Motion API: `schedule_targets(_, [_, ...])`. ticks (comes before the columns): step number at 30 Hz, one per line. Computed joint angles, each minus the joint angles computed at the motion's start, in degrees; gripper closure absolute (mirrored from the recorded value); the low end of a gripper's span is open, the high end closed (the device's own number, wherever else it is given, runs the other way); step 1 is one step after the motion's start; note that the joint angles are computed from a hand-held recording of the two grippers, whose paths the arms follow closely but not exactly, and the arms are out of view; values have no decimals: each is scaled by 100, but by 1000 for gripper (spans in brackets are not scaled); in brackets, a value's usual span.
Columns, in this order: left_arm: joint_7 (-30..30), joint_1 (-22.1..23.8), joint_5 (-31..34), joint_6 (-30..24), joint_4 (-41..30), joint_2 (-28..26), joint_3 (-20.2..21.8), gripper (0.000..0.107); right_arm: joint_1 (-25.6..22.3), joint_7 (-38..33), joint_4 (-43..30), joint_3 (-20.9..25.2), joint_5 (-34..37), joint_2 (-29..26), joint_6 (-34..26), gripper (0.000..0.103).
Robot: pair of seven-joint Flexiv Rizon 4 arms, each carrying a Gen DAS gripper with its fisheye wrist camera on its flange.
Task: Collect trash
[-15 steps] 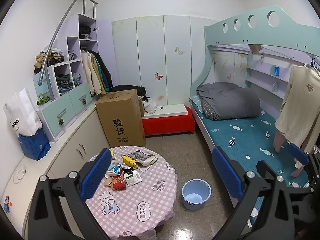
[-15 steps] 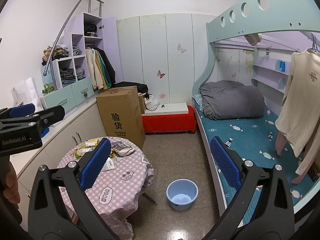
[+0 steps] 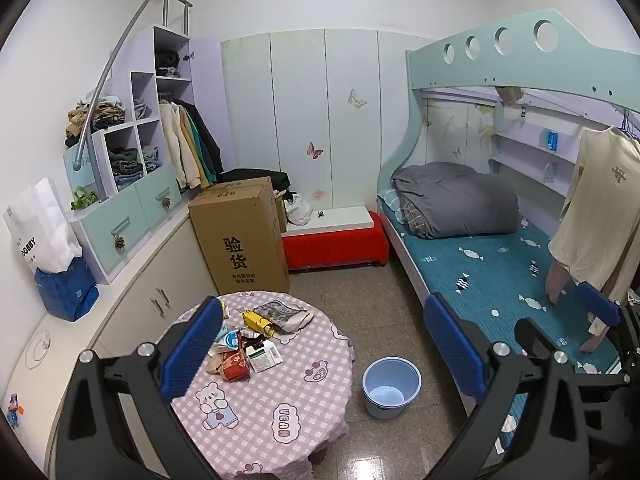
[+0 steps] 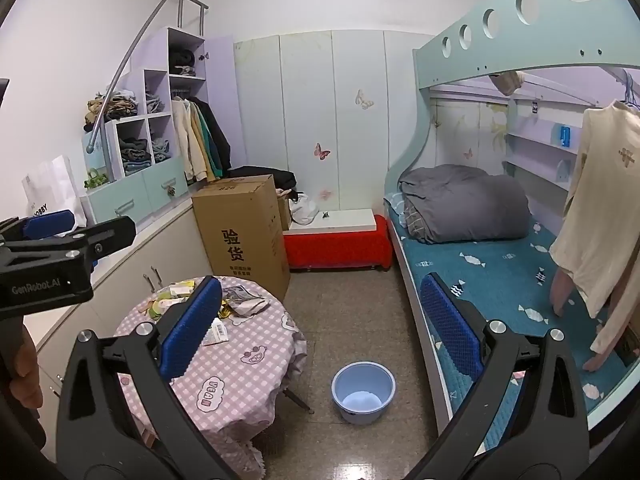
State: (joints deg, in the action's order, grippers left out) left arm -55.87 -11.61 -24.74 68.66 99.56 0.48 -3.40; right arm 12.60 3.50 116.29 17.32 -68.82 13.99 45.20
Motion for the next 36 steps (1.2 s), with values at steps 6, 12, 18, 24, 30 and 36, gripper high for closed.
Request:
schedule_targets(6, [24,-15,-93,5,-25,-133,-40,8,-16,-31,-17,-37,67,2,119,6])
schedule_targets(12, [295,30,-381,-88,-28,-149,-28,8,-93,41,-50,-98,-44,-85,387,6])
schedule_targets(18, [782,136,-881,-69,-90,-245,-4,8,77,-66,-324,-56,-53,-353,5,6])
schedule_targets(24, [1033,358,-1179,-249,-375,-429,7,8,324,-34,-675,-132,2,-700,-229,6])
schedule_targets(30, [1479,514,-1585,-365,-612,-608,-74,8,571,-18,-956,-222,-61,-937,-473,6])
schedule_targets(36, [1706,631,-1805,-482,-839,-791,-133,8,746,40,-1131,-287,-110,-1083,-711,6])
